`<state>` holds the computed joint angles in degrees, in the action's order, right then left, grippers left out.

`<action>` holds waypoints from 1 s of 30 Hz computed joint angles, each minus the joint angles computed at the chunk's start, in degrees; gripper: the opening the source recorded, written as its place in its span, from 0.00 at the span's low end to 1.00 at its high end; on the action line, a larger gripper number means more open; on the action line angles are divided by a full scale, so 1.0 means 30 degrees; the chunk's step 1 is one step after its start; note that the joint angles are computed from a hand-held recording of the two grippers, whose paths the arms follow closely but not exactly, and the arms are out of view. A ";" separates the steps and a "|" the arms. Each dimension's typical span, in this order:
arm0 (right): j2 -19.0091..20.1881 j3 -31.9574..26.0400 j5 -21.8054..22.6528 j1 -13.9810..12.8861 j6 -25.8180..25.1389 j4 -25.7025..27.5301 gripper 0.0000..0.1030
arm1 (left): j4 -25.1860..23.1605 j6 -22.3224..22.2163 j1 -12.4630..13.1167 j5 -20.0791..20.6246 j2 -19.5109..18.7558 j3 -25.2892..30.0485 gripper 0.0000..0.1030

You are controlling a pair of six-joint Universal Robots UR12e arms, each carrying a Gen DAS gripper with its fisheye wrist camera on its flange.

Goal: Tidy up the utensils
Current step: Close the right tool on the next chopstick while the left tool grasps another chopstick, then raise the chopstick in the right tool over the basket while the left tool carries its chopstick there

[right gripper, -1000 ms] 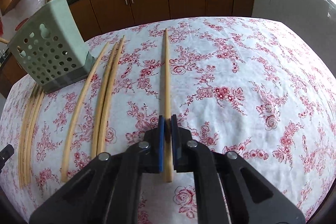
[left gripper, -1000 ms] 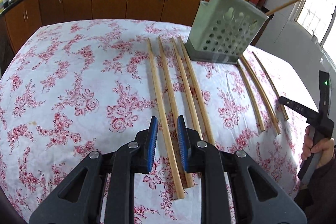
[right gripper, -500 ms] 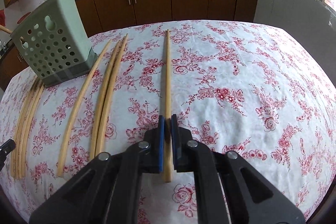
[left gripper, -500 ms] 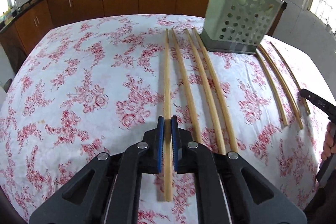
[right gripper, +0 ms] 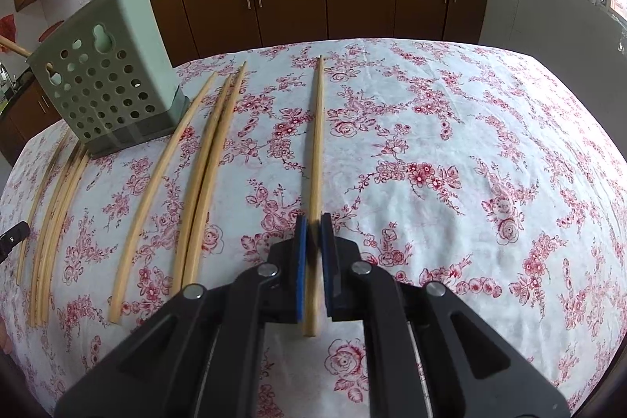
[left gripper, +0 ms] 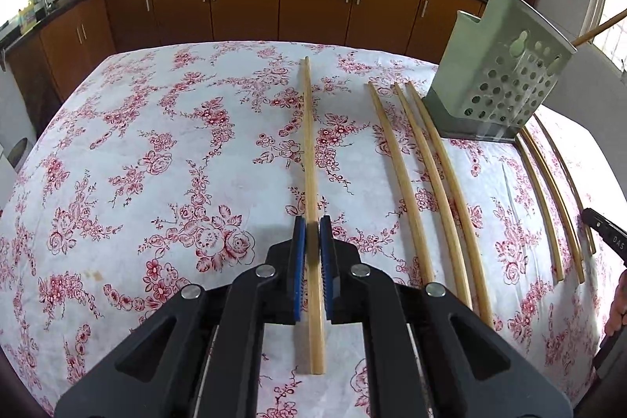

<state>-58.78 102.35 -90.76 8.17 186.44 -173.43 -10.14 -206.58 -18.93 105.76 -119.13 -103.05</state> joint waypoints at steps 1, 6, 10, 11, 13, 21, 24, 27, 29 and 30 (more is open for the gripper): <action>0.0006 -0.0017 -0.0053 0.0011 -0.0029 0.0026 0.09 | 0.0050 -0.0039 0.0011 -0.0059 0.0018 -0.0037 0.08; -0.0010 -0.0009 -0.0053 0.0026 -0.0021 0.0050 0.09 | -0.0097 0.0024 -0.0029 0.0078 -0.0012 0.0036 0.09; -0.0008 -0.0019 -0.0068 0.0029 -0.0035 0.0074 0.09 | -0.0172 0.0079 -0.0047 0.0145 0.0009 0.0034 0.09; -0.0007 -0.0021 -0.0054 0.0023 -0.0034 0.0076 0.09 | -0.0166 0.0082 -0.0039 0.0134 0.0012 0.0026 0.10; -0.0006 -0.0025 -0.0066 0.0026 -0.0038 0.0082 0.09 | -0.0185 0.0073 -0.0039 0.0125 0.0016 0.0034 0.10; -0.0156 0.0210 -0.0192 0.0023 -0.0424 0.0018 0.09 | -0.0497 0.0344 -0.0310 0.0593 0.0124 -0.0065 0.10; -0.0183 0.0263 -0.0200 0.0027 -0.0462 -0.0017 0.09 | -0.0561 0.0376 -0.0406 0.0711 0.0223 -0.0195 0.10; -0.0241 0.0346 -0.0302 0.0056 -0.0565 -0.0034 0.09 | -0.0653 0.0391 -0.0522 0.0866 0.0320 -0.0304 0.10; -0.0313 0.0474 -0.0218 0.0019 -0.0508 -0.0106 0.08 | -0.0701 0.0334 -0.0594 0.0948 0.0366 -0.0360 0.10; -0.0383 0.0590 -0.0181 0.0012 -0.0501 -0.0173 0.08 | -0.0725 0.0343 -0.0621 0.0983 0.0388 -0.0389 0.10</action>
